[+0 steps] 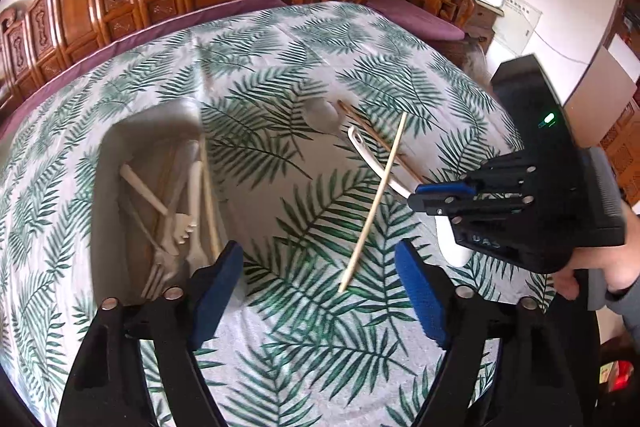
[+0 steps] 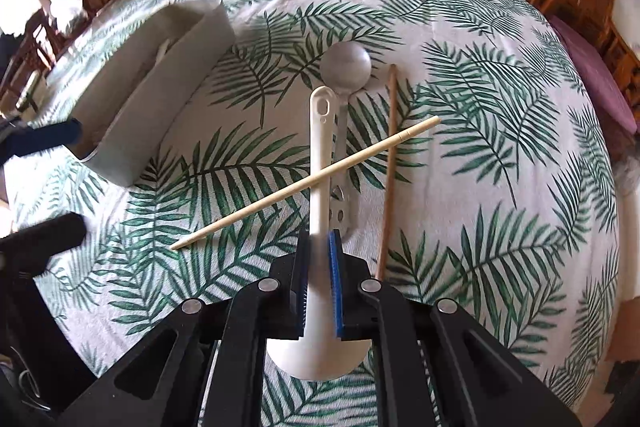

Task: Organize utensils
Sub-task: 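Grasp a wooden chopstick with the left tool while the right tool lifts the ladle, then lower the chopstick into the tray and open the left tool while the right tool holds the ladle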

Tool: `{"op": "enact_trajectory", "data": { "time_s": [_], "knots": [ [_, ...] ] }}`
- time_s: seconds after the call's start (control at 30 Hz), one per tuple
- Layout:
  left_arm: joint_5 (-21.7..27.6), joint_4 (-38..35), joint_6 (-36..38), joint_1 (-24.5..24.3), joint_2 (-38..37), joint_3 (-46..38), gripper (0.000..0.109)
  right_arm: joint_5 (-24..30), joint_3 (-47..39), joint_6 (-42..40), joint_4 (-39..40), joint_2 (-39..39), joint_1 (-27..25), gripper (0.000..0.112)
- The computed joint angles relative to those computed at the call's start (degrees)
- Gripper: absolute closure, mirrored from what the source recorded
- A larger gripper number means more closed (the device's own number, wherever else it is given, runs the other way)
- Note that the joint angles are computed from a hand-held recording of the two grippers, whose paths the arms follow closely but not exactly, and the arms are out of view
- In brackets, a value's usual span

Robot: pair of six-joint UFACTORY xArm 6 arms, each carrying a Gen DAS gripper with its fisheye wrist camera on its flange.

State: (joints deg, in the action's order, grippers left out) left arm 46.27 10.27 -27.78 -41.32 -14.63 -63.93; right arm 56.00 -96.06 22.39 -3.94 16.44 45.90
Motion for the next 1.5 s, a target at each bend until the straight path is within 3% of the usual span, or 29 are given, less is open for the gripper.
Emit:
{"op": "enact_trajectory", "data": {
  "time_s": [0.47, 0.6, 0.7, 1.5],
  "knots": [
    [0.5, -3.48, 4.52, -1.19, 12.09, -6.35, 0.07, -2.83, 1.85, -1.42, 2.25, -1.08, -1.32, 0.101],
    [0.51, -5.16, 5.39, -0.7, 13.64, -7.15, 0.096, -2.91, 1.81, -1.3, 2.23, -1.23, -1.42, 0.101],
    [-0.48, -5.89, 4.89, -0.3, 13.55, -6.78, 0.103, -2.9, 1.89, -1.18, 2.13, -1.38, -1.38, 0.101],
    [-0.13, 1.58, -1.23, 0.51, 2.89, -4.44, 0.104, -5.05, 6.14, 6.82, -2.95, -7.49, 1.29, 0.101]
  ]
}}
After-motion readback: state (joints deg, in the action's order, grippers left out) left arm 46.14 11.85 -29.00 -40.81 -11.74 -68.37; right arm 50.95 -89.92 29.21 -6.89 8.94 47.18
